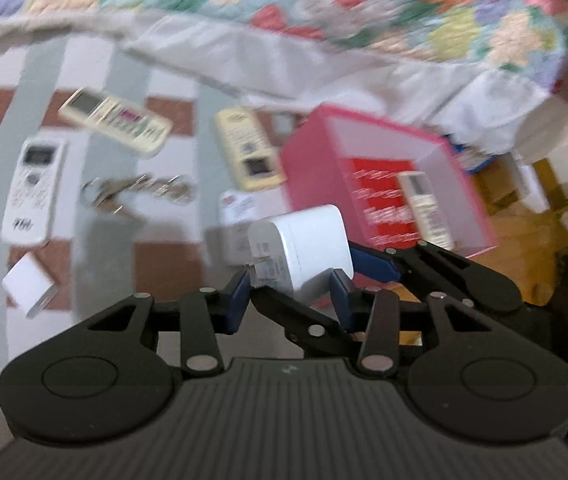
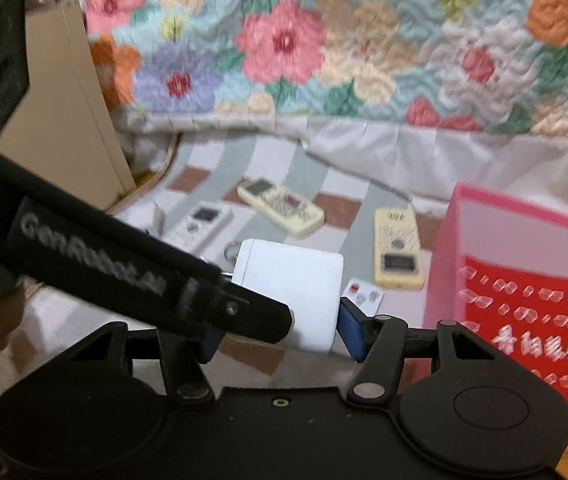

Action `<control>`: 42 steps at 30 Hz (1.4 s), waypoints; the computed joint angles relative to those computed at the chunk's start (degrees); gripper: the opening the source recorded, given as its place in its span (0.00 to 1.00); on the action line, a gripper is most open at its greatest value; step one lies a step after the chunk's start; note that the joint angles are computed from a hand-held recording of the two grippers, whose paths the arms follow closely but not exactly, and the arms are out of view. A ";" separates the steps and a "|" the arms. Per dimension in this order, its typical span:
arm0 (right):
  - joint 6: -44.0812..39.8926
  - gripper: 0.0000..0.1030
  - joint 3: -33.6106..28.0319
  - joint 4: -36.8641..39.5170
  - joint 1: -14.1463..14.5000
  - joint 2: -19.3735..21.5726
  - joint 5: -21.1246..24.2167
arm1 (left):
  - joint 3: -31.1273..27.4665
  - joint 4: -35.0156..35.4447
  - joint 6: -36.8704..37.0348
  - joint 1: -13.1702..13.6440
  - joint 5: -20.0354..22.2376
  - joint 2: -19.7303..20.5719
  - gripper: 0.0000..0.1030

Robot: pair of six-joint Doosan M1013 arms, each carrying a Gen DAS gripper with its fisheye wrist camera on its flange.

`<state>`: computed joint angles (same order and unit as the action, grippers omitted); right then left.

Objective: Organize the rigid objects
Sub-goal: 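Carry the white charger with both grippers into the pink box, then open both grippers to drop the charger and withdraw from the box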

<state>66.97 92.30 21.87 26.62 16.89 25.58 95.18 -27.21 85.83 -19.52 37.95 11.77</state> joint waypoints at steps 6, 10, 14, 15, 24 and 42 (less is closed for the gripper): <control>-4.46 0.62 -0.50 2.77 -3.45 -2.60 1.59 | -6.64 0.64 1.00 -2.50 3.71 1.80 0.41; -1.67 0.62 -0.54 1.71 -6.02 -3.13 2.94 | -11.79 0.80 0.65 -4.27 7.72 5.14 0.41; 3.40 0.62 -1.20 -1.62 -8.42 -2.60 6.36 | -17.74 -1.11 -1.58 -5.11 14.34 10.11 0.41; 4.81 0.62 -1.72 -2.51 -9.07 -2.23 7.60 | -19.17 -1.85 -1.94 -5.30 15.59 11.48 0.41; 20.39 0.61 -7.65 -11.79 -12.10 3.17 18.18 | -24.01 -4.78 -5.81 -6.83 15.88 18.88 0.41; 22.46 0.76 -7.88 -32.48 -9.19 4.51 20.98 | -26.67 1.88 -11.66 -8.40 17.74 21.58 0.56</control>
